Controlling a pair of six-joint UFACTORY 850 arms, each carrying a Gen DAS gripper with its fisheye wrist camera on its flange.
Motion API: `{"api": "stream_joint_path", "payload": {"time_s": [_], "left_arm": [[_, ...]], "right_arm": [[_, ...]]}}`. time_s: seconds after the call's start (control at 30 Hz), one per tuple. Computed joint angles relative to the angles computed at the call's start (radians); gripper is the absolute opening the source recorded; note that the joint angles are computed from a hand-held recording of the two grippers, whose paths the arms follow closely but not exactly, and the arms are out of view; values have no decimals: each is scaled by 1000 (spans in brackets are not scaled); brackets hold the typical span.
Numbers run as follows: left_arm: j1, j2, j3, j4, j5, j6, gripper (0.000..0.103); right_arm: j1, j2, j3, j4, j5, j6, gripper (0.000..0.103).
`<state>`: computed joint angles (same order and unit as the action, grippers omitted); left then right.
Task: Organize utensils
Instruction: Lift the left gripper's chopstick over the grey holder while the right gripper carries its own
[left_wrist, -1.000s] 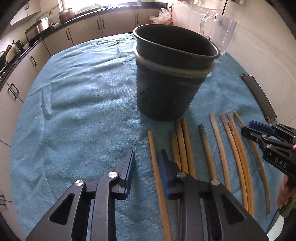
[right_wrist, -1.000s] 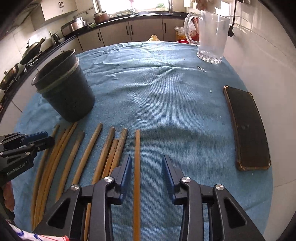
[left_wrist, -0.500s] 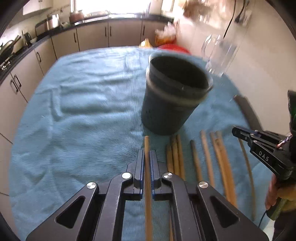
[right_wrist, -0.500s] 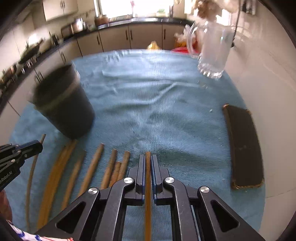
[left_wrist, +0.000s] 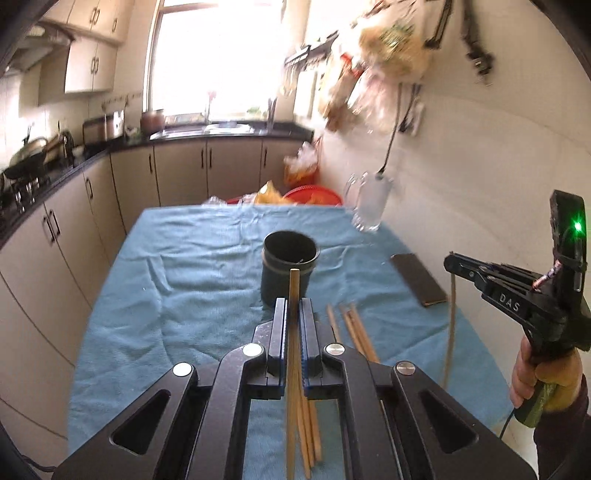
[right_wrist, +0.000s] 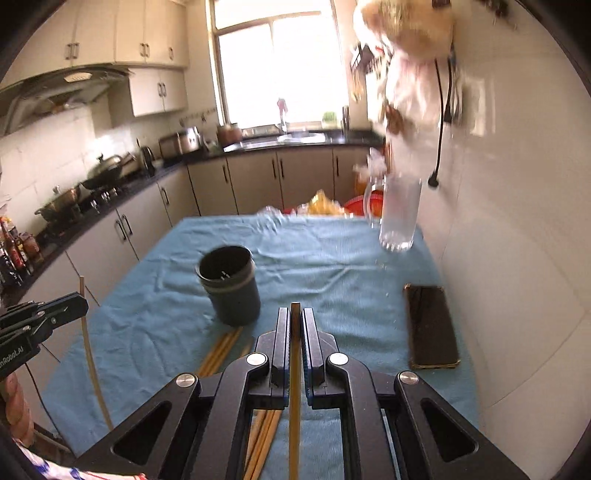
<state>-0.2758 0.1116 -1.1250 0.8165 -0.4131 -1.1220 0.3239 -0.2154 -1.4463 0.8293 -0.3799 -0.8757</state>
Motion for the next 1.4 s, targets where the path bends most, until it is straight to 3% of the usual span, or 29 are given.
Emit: {"api": "stream_joint_path", "payload": {"time_s": [0.27,0.5,0.8,1.0,1.07,1.2,1.4], "left_arm": [[-74,107,48,251,-13,-244,5],[-32,44,-70,219,4,-182,5],[92,-126,-309,-72,39,89,5],[133,-240,-457,-87,39,126,5],[144,-278,-498,-102,42,141,5],[162,-376,-585,-180,7,220,5],[199,-501,-671,-461,-80,463,5]], "right_arm": [[-1,88,43,208,15,-199,6],[36,22,-89,173,35,-161,6],[92,-150,-381,54,17,-27,6],[107,-295,-607,10,-31,89,6],[117,-350,-677,-73,-44,180,6],[127,-473,-826,-257,-123,374,6],[119,-620,-978,-368,-253,519,6]]}}
